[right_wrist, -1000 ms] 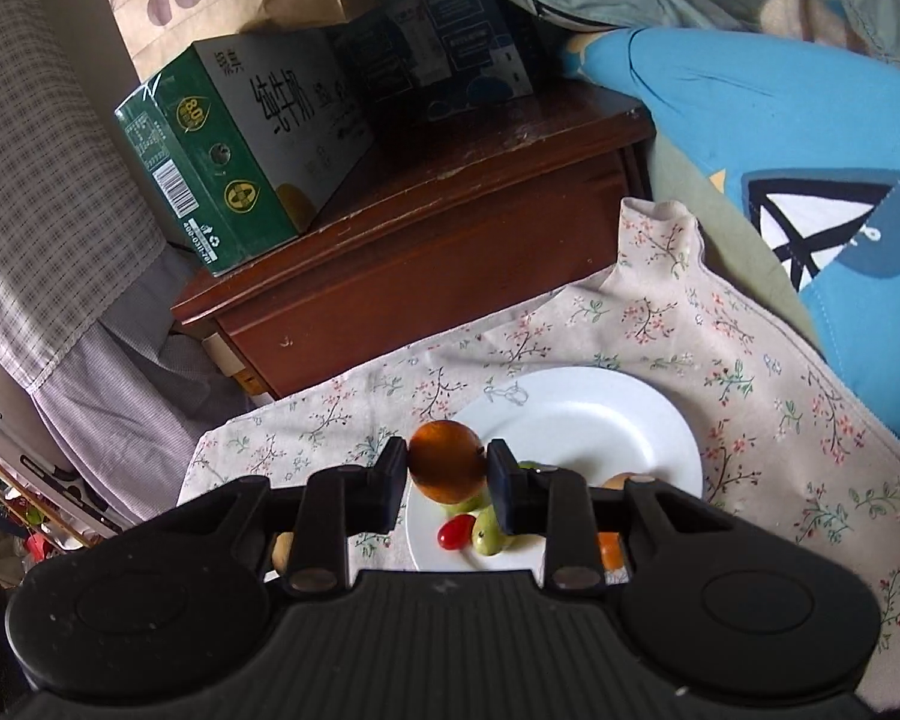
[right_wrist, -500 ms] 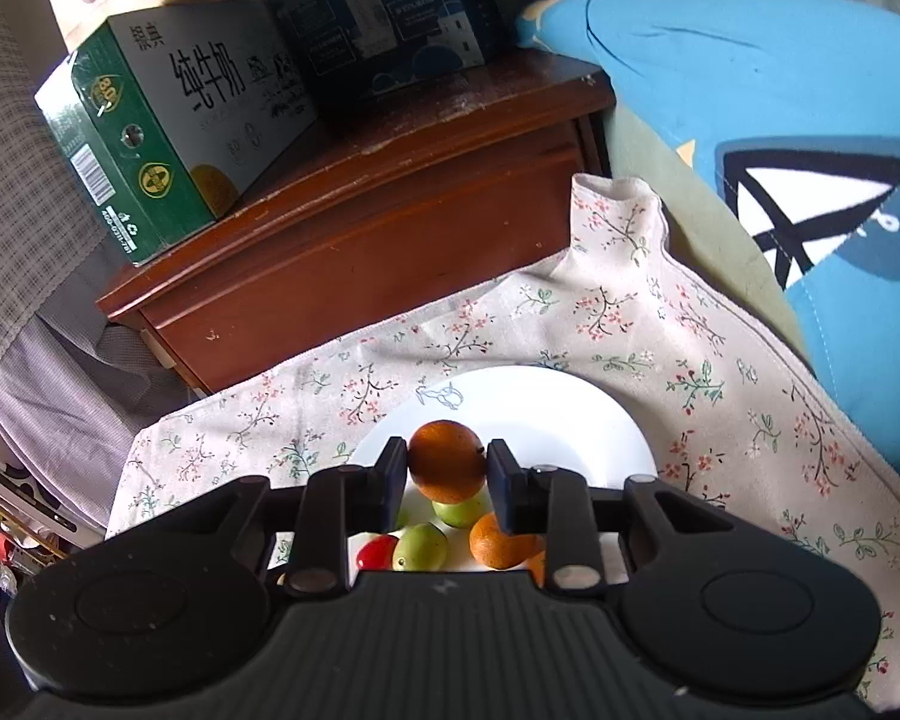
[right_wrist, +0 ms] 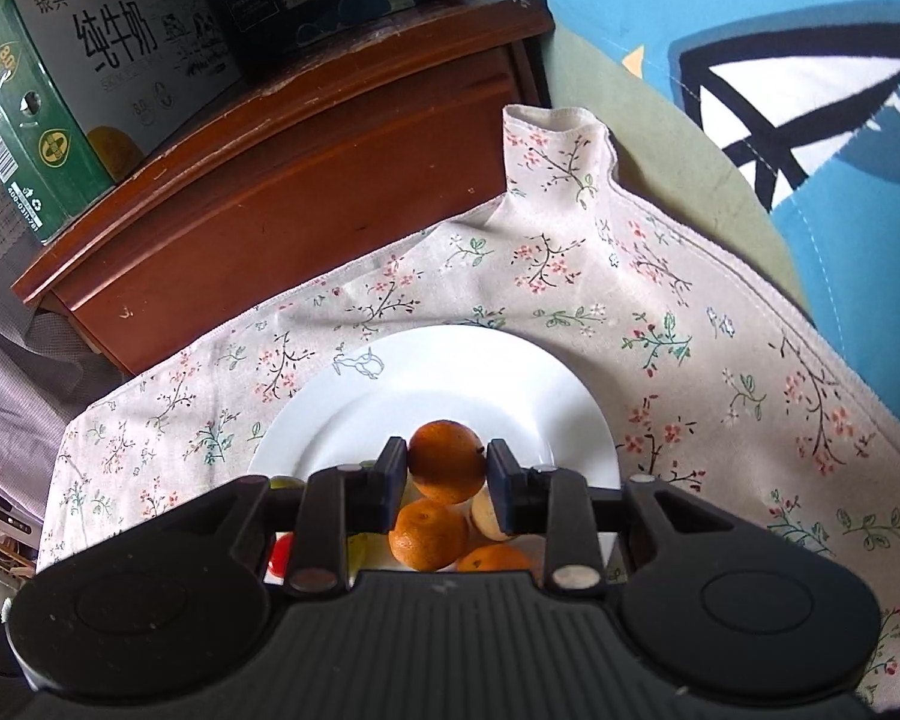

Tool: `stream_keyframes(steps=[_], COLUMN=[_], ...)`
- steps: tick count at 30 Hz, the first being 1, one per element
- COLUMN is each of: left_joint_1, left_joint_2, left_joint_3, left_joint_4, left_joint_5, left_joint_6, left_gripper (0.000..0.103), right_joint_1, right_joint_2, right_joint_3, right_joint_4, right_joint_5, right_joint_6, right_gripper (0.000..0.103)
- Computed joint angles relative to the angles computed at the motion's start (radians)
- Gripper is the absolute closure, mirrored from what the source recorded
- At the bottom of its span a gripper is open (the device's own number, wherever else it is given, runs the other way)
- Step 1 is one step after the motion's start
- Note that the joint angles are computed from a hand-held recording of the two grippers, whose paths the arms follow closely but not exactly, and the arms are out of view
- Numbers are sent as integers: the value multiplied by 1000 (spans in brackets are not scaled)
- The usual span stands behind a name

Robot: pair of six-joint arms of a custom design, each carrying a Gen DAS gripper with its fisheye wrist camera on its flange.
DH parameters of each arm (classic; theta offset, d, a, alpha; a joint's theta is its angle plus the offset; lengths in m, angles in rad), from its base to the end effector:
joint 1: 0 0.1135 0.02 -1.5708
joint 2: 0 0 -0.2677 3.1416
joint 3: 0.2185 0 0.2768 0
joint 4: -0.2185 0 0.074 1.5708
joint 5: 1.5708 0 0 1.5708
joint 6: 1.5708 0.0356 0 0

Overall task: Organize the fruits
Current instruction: 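Carry the kiwi in the left tool over the plate while the right tool lowers the tangerine there, then open both tools on the plate and withdraw them toward the remaining fruit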

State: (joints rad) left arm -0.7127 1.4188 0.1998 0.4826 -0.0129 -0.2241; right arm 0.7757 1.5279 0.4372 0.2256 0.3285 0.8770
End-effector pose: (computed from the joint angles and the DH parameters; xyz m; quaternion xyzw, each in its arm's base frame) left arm 0.1593 -0.1370 0.0715 0.2186 0.8877 -0.1777 0.3642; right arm 0.1911 0.1713 0.0870 0.1033 0.9217 0.1468 0.3438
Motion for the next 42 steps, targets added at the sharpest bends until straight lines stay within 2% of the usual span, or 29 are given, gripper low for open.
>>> stream_keyframes(steps=[4, 8, 12, 15, 22, 28, 32, 35, 42], left_joint_1=[12, 19, 47, 71, 161, 217, 318, 403, 532], left_joint_2=[-18, -112, -273, -403, -621, -779, -904, -970, -1030], left_joint_3=[1, -12, -9, -2, 5, -15, -33, -42, -71], left_joint_4=[-10, -57, -225, -382, -662, -853, -975, -1039, -1114], left_joint_5=[-2, -34, -62, -96, -92, -101, -51, 14, 66], left_joint_6=[-12, -38, -40, -39, -23, 0, 37, 83, 155], left_gripper=[74, 50, 40, 25, 25, 25, 25, 25, 25], right_joint_1=[8, 25, 42, 65, 163, 268, 345, 400, 456], right_joint_2=[-17, -42, -63, -100, -149, -127, -109, -85, 31], right_joint_3=[-7, -4, 0, -12, -18, -4, 0, 7, 63], right_joint_4=[5, -7, -29, -50, -103, -115, -107, -94, -45], right_joint_5=[15, 31, 37, 51, 92, 114, 115, 113, 47], right_joint_6=[0, -13, 0, 23, 65, 107, 140, 161, 115], right_gripper=[71, 70, 70, 66, 66, 65, 65, 65, 65])
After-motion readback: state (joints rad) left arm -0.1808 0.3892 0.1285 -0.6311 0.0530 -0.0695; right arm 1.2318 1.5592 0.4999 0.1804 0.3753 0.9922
